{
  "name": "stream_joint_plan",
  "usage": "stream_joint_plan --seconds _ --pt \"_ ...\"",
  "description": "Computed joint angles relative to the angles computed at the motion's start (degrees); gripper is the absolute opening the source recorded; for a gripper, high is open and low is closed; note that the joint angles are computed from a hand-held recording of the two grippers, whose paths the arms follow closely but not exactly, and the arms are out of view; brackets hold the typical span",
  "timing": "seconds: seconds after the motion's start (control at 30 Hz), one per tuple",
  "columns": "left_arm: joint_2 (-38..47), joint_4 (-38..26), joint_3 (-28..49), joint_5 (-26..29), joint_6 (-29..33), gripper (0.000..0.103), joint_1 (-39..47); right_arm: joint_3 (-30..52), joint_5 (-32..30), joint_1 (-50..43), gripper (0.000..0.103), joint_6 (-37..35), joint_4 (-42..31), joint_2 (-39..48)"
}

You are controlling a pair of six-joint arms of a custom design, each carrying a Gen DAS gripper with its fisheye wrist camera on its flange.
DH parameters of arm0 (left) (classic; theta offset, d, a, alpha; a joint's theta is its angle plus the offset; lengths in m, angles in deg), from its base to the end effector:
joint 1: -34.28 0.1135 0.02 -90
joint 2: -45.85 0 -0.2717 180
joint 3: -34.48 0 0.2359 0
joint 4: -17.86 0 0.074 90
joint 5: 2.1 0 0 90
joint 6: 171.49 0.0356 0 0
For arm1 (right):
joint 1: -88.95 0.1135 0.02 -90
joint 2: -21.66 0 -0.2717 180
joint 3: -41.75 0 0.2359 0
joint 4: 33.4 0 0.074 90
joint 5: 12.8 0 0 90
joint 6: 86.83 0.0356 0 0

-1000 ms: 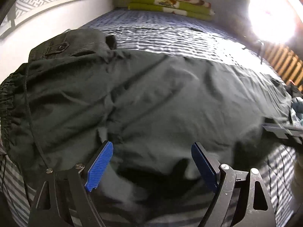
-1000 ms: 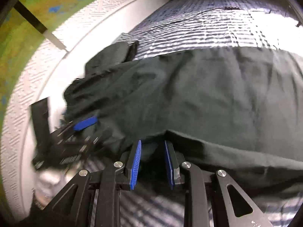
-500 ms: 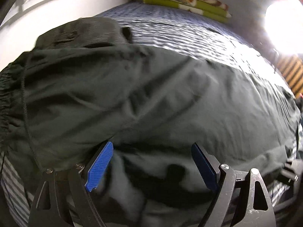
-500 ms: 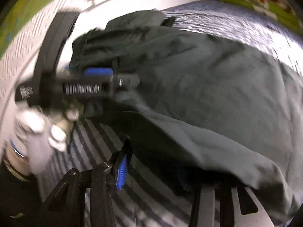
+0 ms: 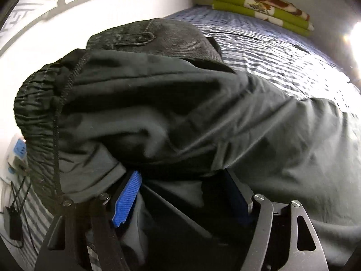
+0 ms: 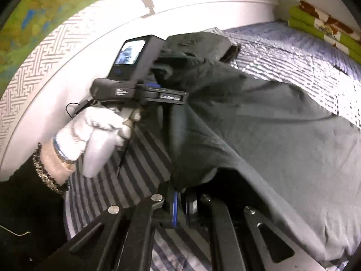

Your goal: Organize objects

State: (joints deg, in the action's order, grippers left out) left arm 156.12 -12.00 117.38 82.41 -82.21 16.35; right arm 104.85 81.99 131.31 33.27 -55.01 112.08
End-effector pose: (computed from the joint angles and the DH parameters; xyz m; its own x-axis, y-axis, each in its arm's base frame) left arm 0.3653 -0.1146 0.1679 -0.8032 0.2467 -0.5422 0.2471 0.9662 0.0736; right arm 0.2263 0.2023 0.1944 -0.7984 -0.0517 -0.6000 -0.2664 0.9238 0.2750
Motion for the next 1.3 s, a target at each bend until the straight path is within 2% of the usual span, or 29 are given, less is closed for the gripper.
stream_joint_plan --seconds 0.17,0.27,0.37,0.43,0.53,0.63,0.7,0.8,0.9,1.0,1.1,1.17,1.2,1.3 --pt "-0.2 -0.3 0.2 -3.4 -0.2 0.077 -1.3 0.0 1.8 4.4 0.004 2.7 0.8 6.9" --pt "-1.4 -0.9 -0.3 -2.2 -0.4 0.077 -0.6 0.6 5.8 8.4 0.008 6.3 -2.2 9.6" --pt "-3.8 -2.8 -0.4 3.0 -0.4 0.077 2.4 -0.9 0.1 8.2 0.011 6.4 -6.4 3.8" --pt "-6.4 -4.2 -0.6 8.9 -0.5 0.077 6.2 -2.9 -2.6 7.7 0.011 6.4 -8.2 -1.5" --pt "-10.2 -3.8 -1.5 15.4 -1.4 0.077 11.7 -7.0 -3.8 5.0 0.011 5.9 -9.3 -14.3" --pt "-13.4 -1.7 -2.9 15.5 -3.1 0.077 17.6 -6.0 -2.3 -0.2 0.012 5.3 -9.7 -17.1" --pt "-12.9 -1.3 -2.2 15.3 -3.8 0.077 20.5 -2.2 -0.5 -4.6 0.012 4.1 -9.1 -12.2" --pt "-9.4 -2.7 0.9 21.2 -3.9 0.078 24.3 5.5 -4.7 -10.4 0.013 3.4 -6.1 -0.5" --pt "-5.9 -0.5 2.5 19.4 -4.3 0.078 21.6 13.2 -4.0 -12.9 0.013 1.8 -6.3 9.7" --pt "-4.0 1.4 2.9 17.0 -3.0 0.078 20.1 20.2 -4.1 -15.3 0.013 3.3 -7.0 18.2" --pt "0.6 0.8 7.0 15.1 -4.9 0.079 19.6 25.4 -3.1 -17.2 0.013 2.0 -8.7 23.0" --pt "2.7 0.8 9.2 15.6 -7.8 0.079 20.4 31.9 3.4 -17.2 0.013 -0.1 -16.4 27.2" --pt "3.1 0.5 9.9 16.9 -8.7 0.079 20.9 32.7 3.9 -17.5 0.015 -0.6 -17.4 27.8" --pt "2.6 0.3 11.2 22.8 -8.3 0.080 23.3 30.2 2.6 -17.0 0.017 -5.6 -13.5 24.0"
